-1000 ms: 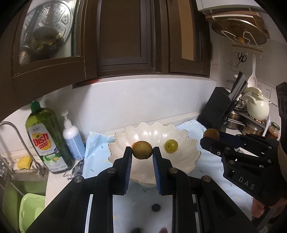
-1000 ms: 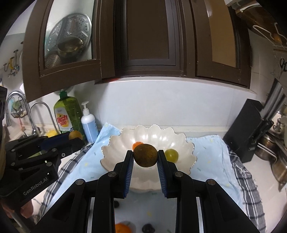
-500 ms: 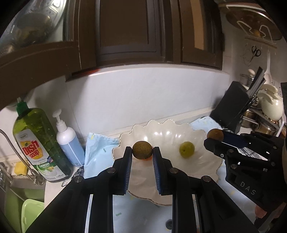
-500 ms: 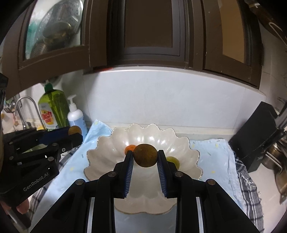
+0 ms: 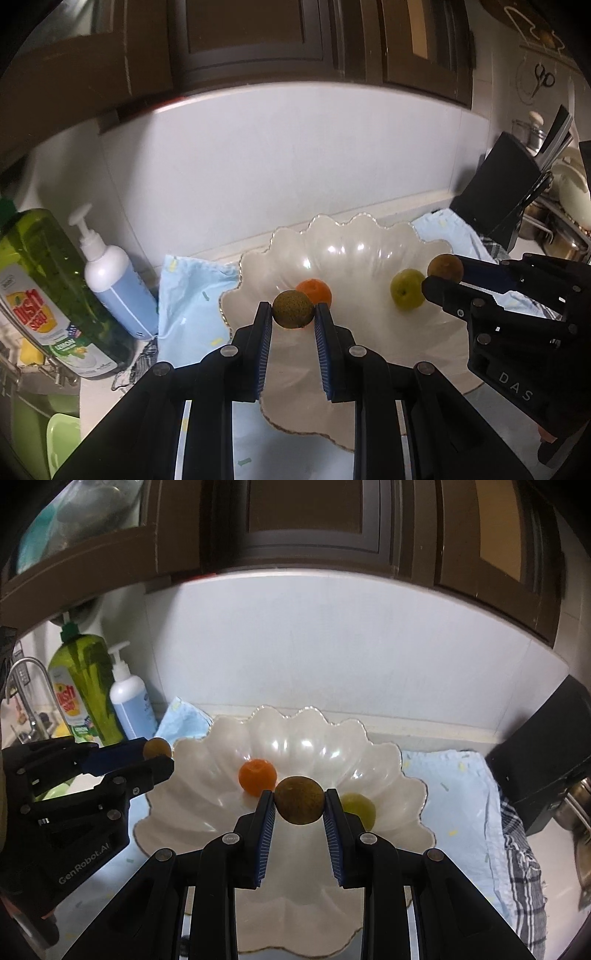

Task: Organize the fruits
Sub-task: 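Carry both small brown fruits up and over the white bowl, then open both tools to drop the small brown fruits into the bowl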

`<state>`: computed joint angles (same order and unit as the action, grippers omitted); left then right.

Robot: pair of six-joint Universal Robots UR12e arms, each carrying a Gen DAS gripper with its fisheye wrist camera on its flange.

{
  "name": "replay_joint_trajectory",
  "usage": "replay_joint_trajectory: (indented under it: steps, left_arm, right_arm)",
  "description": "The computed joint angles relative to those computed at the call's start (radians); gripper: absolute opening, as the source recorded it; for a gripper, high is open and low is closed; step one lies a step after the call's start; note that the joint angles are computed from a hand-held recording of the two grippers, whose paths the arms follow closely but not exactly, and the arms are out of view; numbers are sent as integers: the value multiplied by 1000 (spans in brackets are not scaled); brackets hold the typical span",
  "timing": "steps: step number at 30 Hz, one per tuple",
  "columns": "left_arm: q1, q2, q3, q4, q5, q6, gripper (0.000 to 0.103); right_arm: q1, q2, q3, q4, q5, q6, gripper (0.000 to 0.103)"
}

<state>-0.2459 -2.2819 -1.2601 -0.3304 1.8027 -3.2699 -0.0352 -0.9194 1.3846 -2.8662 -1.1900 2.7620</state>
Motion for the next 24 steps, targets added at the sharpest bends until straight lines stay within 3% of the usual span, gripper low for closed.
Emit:
replay_joint_trajectory:
  steps: [13,17,19,24]
  left_arm:
    - [12,-43,62,-119,-56,-9,25]
    - [12,-45,61,-115,-56,-7,44]
    - [12,-44,61,-114,-50,-5,50]
    - [10,-30,45,-101,-26,-9,67]
  right_arm:
    - [7,45,-68,112,-39,-16,28]
    - [7,49,-76,131,-44,-21,33]
    - [6,50,-78,133,-49,-11,50]
    - [1,43,-69,109,-64,17,51]
